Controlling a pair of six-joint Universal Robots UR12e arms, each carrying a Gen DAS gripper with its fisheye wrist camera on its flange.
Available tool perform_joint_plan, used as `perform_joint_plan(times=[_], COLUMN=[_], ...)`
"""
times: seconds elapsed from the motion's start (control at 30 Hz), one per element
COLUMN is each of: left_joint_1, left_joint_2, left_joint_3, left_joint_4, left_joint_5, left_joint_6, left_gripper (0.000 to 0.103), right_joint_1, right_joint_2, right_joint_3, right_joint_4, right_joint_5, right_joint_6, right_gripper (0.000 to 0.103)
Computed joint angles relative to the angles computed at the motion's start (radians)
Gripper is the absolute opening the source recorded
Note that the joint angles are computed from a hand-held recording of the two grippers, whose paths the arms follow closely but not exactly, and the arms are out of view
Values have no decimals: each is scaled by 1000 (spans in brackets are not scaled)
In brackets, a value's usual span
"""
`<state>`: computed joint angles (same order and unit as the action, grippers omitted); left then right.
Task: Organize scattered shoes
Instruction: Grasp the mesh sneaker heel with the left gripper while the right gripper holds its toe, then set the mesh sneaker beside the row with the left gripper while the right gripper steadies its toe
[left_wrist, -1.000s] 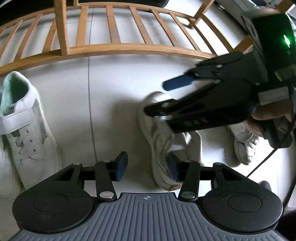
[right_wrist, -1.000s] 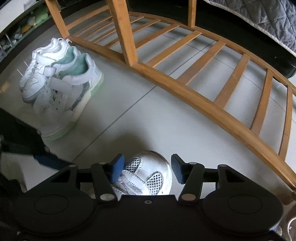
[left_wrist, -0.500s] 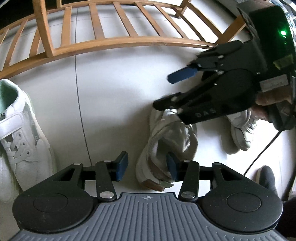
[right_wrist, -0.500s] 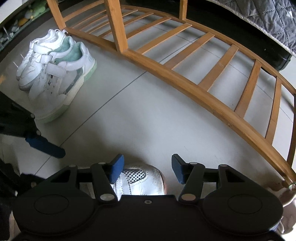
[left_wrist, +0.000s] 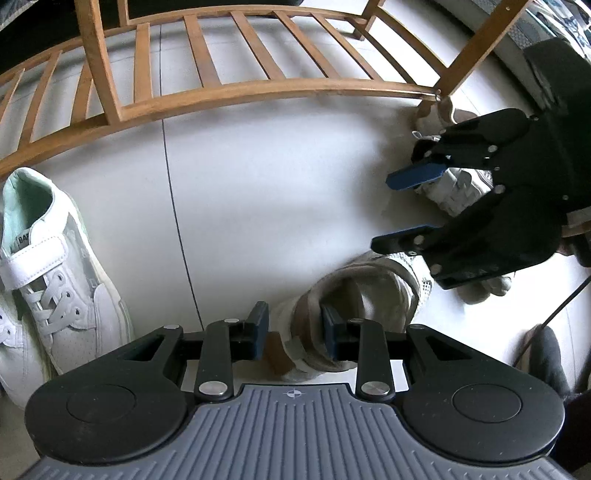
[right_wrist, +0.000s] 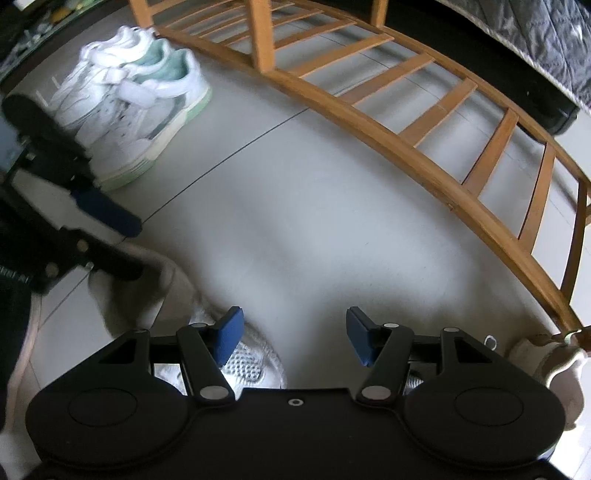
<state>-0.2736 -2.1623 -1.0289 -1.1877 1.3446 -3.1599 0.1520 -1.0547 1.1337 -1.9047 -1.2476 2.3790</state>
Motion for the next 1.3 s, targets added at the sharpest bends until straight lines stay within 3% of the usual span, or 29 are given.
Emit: perform_joint_plan(times=[0.33, 0.53, 0.8, 0.9, 1.07, 1.3], left_joint_1=[3, 6, 12, 13, 12, 17], left_joint_2=[-3, 1, 9, 10, 12, 20], left_joint_3=[2, 3, -12, -16, -23, -35], left_joint_4=[14, 13, 15, 22, 44, 68], left_joint_5=[1, 0, -8, -14, -19, -28], left_joint_6=[-21, 4, -30, -25, -21, -17], left_gripper=[31, 32, 34, 31, 25, 27], right_joint_1=[-7, -6, -11, -2, 10, 18], right_joint_2=[-25, -48, -47, -56, -54, -67], right_joint_3=[9, 31, -12, 9, 12, 26], right_joint_4=[70, 93, 253, 244, 266, 275], right_joint_5=[6, 10, 82, 72, 56, 43], right_joint_6=[-22, -91, -194, -226, -246, -291], right_gripper=[65, 65, 65, 65, 58, 50])
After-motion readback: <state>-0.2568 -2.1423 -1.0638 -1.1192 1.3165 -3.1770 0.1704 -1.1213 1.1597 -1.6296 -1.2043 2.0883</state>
